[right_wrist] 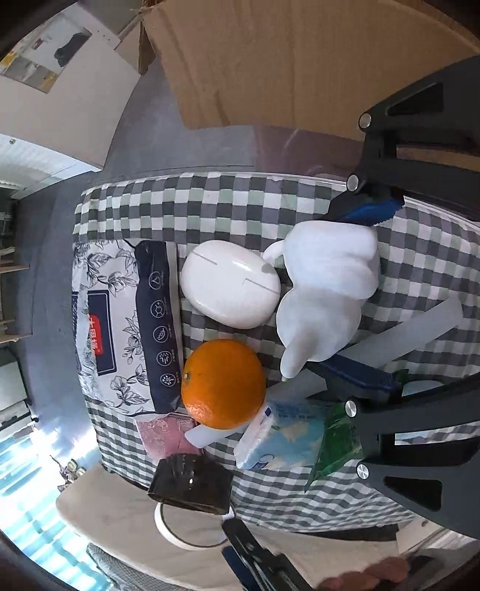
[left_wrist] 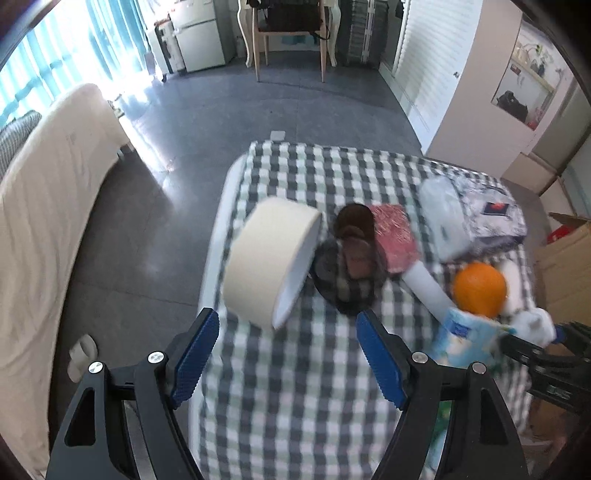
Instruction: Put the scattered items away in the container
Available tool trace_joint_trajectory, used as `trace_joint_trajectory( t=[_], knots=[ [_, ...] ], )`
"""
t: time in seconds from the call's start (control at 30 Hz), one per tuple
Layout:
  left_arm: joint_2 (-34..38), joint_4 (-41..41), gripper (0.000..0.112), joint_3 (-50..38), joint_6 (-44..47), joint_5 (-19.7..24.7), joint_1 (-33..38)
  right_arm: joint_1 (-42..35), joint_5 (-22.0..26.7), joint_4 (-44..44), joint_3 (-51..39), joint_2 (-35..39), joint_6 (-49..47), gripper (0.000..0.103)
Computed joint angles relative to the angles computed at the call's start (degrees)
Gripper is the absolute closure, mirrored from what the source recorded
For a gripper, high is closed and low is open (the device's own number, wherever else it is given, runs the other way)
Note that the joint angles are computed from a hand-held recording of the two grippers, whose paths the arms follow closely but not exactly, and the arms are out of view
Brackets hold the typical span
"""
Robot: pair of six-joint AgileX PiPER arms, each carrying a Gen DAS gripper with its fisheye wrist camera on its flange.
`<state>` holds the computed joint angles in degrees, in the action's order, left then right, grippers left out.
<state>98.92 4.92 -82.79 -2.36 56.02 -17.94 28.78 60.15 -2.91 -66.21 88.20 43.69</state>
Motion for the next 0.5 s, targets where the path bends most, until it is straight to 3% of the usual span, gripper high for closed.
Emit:
trace_joint_trajectory(
  t=[0.17, 0.2, 0.3, 0.5],
  knots=[
    [1.43, 0.05, 0.034, 0.46, 3.35, -3.63, 0.77, -1.64, -0.59, 0.57, -0.02, -0.52, -1.67, 0.041],
    [1.43, -0.28, 0.04, 0.66, 4.33, -4.04, 1.11, -1.75, -0.59, 0.76, -0.08, -0.65, -1.73, 0.041],
    [1.62, -3.47, 0.082, -0.31, 7.52, -2.34, 2.35, -2.17, -0.26, 0.71, -0.81, -0.75, -1.71, 0.041],
    [-0.59, -5.51, 0.083, -0.43, 8.41, -0.77, 2.82, 0.0, 1.21, -0.88, 0.49, -4.06, 1.11, 0.041]
  ],
)
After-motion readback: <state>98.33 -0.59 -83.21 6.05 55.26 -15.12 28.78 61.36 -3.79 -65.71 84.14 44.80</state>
